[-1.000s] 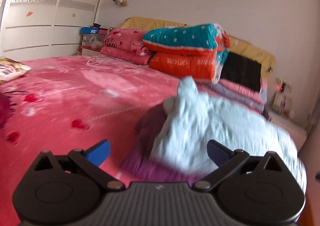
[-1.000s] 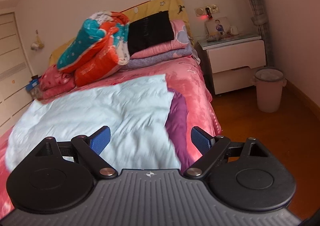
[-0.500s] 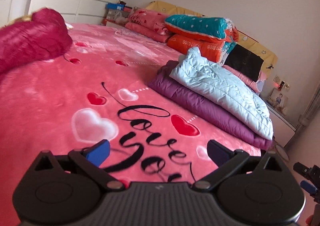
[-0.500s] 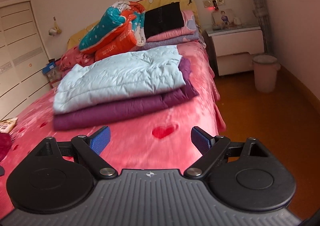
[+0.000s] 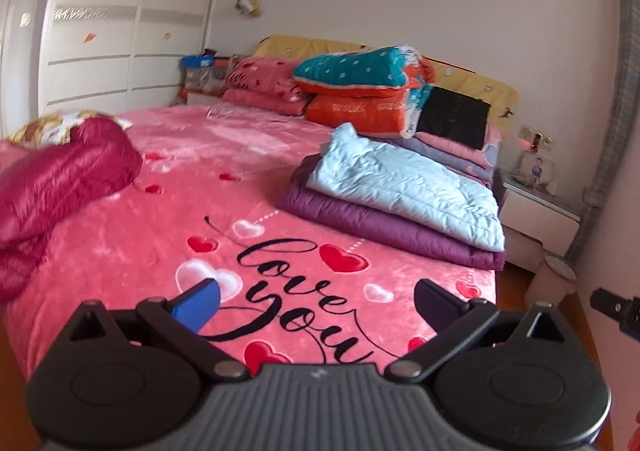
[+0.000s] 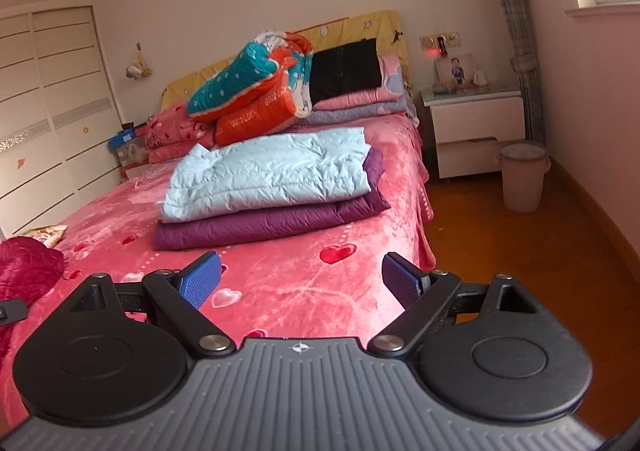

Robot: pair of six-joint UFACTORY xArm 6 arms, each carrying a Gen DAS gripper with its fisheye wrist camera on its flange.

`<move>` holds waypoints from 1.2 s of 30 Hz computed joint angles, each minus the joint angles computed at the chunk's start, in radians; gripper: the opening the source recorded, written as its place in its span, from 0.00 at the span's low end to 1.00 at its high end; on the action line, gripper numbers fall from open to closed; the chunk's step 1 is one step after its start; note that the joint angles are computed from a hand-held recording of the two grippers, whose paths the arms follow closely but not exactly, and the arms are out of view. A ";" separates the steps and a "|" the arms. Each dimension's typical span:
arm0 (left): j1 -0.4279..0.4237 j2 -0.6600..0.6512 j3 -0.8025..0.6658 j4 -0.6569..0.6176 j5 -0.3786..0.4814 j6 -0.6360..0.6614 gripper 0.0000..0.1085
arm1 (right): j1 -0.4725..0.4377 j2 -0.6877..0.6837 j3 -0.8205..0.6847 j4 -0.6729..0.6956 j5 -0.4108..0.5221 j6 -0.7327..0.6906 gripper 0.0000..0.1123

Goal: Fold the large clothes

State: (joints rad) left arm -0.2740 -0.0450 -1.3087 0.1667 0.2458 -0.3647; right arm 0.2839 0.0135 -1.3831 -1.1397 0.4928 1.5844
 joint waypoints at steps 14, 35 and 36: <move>-0.031 -0.091 0.021 0.140 0.042 -0.061 0.94 | 0.137 -0.083 -0.037 -0.009 0.187 -0.083 0.92; -0.033 -0.084 0.022 0.264 0.038 -0.143 0.94 | 0.144 -0.048 -0.067 -0.054 0.212 -0.081 0.92; -0.033 -0.083 0.022 0.262 0.037 -0.143 0.94 | 0.143 -0.046 -0.067 -0.052 0.212 -0.084 0.92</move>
